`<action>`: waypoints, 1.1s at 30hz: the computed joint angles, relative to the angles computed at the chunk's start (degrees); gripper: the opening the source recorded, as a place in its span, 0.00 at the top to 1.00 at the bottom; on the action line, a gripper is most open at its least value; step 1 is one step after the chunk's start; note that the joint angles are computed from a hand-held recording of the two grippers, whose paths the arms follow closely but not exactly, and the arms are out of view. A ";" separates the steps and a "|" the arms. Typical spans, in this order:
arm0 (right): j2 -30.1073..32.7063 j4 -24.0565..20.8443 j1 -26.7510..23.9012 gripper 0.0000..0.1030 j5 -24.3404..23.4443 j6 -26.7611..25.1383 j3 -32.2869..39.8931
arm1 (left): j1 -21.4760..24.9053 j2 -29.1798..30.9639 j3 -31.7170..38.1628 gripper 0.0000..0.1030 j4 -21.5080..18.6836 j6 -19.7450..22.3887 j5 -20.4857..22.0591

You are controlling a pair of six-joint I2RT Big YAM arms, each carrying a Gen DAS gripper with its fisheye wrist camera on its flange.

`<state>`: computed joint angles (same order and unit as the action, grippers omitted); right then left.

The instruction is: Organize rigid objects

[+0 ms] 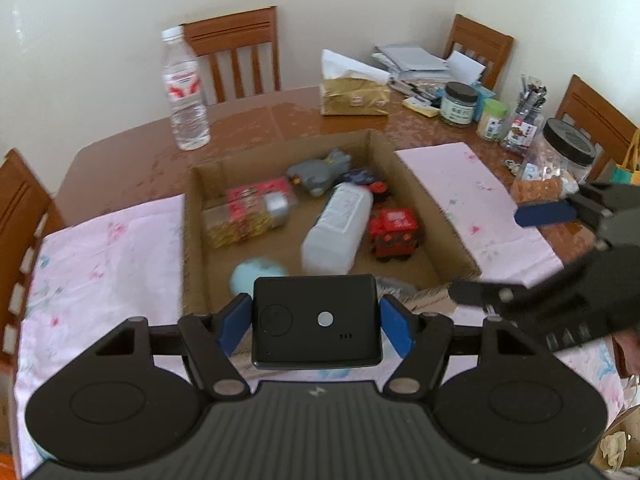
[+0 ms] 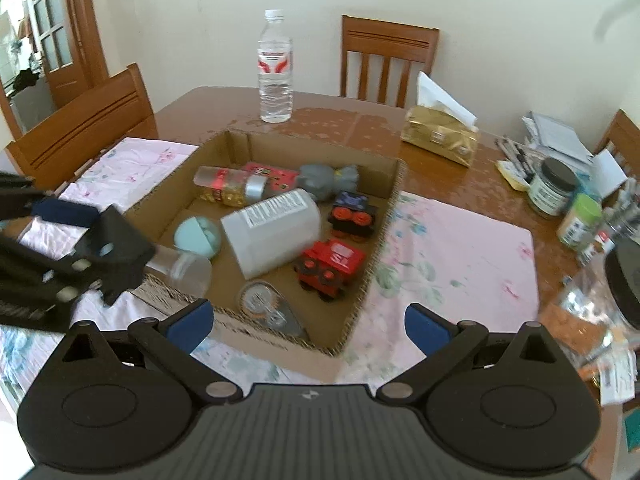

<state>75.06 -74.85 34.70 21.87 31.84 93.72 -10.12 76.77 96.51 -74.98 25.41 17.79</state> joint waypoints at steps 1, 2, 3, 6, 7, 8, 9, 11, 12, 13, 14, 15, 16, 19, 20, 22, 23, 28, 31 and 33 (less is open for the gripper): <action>-0.27 -0.37 0.05 0.00 0.29 0.35 -0.20 | -0.64 0.47 0.02 0.33 0.31 -0.31 0.05; -0.52 -0.77 0.06 0.00 0.55 0.72 -0.41 | -1.37 1.14 0.11 0.33 0.70 -0.87 -0.21; -0.76 -1.35 0.10 0.00 0.86 1.23 -0.63 | -1.95 1.60 0.04 0.33 1.07 -1.35 -0.44; -1.47 -2.44 0.13 0.00 1.48 2.30 -1.27 | -3.58 2.45 -0.74 0.33 2.51 -2.59 -1.32; -1.72 -2.63 0.12 0.00 1.57 2.64 -1.48 | -4.02 2.57 -1.06 0.33 2.97 -2.74 -1.69; -1.95 -2.72 0.08 0.00 1.58 2.91 -1.66 | -4.21 2.61 -1.31 0.30 3.30 -2.97 -1.78; -2.16 -2.80 0.09 0.00 1.62 3.15 -1.83 | -4.33 2.39 -1.78 0.27 3.91 -3.40 -1.75; -2.45 -2.85 0.01 0.00 1.61 3.35 -2.04 | -4.27 1.60 -2.67 0.13 5.45 -4.17 -1.60; -2.54 -2.86 0.01 0.00 1.58 3.41 -2.07 | -4.11 0.88 -3.36 0.10 6.72 -4.50 -1.48; -2.57 -2.84 0.01 0.00 1.59 3.42 -2.07 | -4.00 -0.09 -4.24 0.07 8.44 -4.87 -1.66; -2.57 -2.88 0.00 0.00 1.55 3.37 -2.01 | -3.92 -0.81 -4.78 0.06 9.62 -5.09 -2.08; -2.44 -3.00 -0.08 0.00 1.45 3.29 -1.83 | -3.84 -1.46 -5.16 0.06 10.60 -5.32 -2.69; -2.29 -3.16 -0.14 0.00 1.44 3.28 -1.61 | -3.70 -2.18 -5.51 0.05 11.45 -5.75 -3.47; -1.24 -4.38 -0.17 0.00 1.57 3.90 -0.10 | -3.17 -3.24 -5.34 0.05 11.91 -7.75 -5.99; -0.58 -5.27 -0.17 0.00 1.68 4.39 0.87 | -3.05 -3.39 -4.98 0.05 11.43 -8.52 -7.00; 0.66 -7.16 -0.10 0.00 2.09 5.62 2.82 | -2.83 -3.51 -3.81 0.05 9.18 -10.78 -9.98; 1.49 -8.49 -0.06 0.00 2.14 6.55 4.15 | -2.75 -3.34 -3.25 0.05 8.08 -11.77 -11.16; 4.07 -12.27 0.69 0.00 1.97 10.18 8.90 | -1.28 -3.19 -1.26 0.05 2.63 -14.93 -13.63; 5.25 -13.96 1.56 0.00 2.71 11.03 11.01 | -0.67 -2.83 -0.37 0.05 0.50 -15.66 -14.18; 5.95 -14.91 2.07 0.00 2.96 11.51 12.24 | -0.31 -3.06 -0.30 0.05 -0.13 -15.37 -14.06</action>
<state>81.01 -89.77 36.77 24.83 43.35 105.97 -10.42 73.71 96.21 -75.11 10.04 3.72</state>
